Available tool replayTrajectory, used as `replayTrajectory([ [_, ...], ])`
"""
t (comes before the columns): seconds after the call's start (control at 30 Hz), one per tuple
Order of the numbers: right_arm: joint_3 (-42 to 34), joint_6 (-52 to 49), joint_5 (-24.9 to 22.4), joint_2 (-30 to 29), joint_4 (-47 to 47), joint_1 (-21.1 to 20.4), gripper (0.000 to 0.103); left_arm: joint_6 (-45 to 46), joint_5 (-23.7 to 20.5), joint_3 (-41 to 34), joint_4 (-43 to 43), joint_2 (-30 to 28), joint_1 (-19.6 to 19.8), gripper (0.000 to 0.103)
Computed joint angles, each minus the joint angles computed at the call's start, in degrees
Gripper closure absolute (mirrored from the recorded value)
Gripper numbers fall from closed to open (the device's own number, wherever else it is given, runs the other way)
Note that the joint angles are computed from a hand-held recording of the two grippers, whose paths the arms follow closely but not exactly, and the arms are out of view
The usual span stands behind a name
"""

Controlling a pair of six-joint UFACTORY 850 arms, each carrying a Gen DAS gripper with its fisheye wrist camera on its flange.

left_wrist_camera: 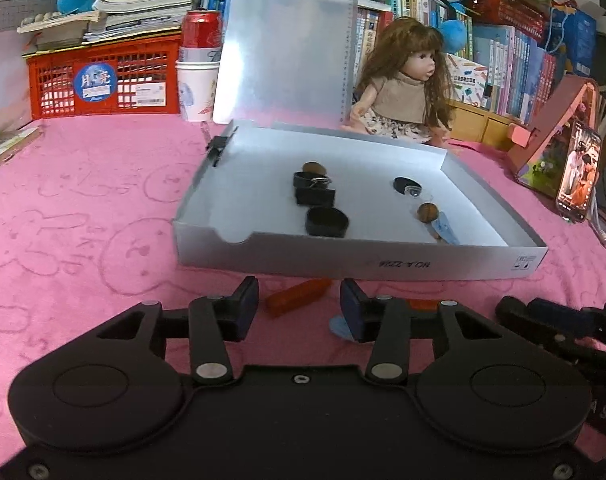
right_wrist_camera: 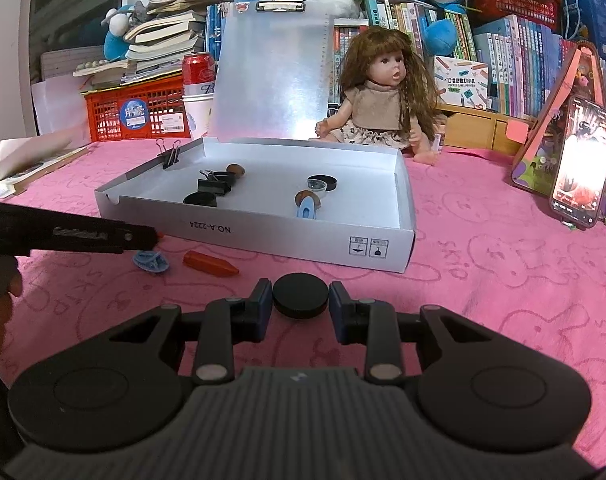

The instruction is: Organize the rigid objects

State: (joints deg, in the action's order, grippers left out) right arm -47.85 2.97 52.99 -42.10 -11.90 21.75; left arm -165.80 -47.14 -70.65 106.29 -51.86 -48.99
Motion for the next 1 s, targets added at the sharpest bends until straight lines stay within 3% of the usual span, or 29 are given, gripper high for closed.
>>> replayTrajectory([
  [0.03, -0.03, 0.02, -0.01, -0.05, -0.02, -0.02, 0.067, 1.76, -0.11, -0.81, -0.97, -0.43, -0.04, 0.077],
  [0.27, 0.01, 0.75, 0.29, 0.16, -0.66, -0.29, 0.067, 3.59, -0.03, 0.11, 1.03, 0.27, -1.08, 0.093],
  [0.53, 0.17, 1.23, 1.29, 1.02, -1.14, -0.11, 0.067, 3.78, -1.13, 1.86, 2.84, 1.71, -1.69, 0.093],
  [0.77, 0.10, 0.64, 1.09, 1.19, -0.81, 0.18, 0.067, 1.04, 3.54, 1.28, 5.79, 1.22, 0.50, 0.087],
  [0.87, 0.00, 0.54, 0.92, 1.34, -0.82, 0.17, 0.067, 2.19, 3.58, 0.69, 5.44, 0.87, 0.57, 0.093],
  [1.0, -0.11, 1.26, 0.44, 1.63, -1.14, 0.10, 0.067, 2.48, 2.09, 1.52, 6.09, 1.62, -0.28, 0.093],
])
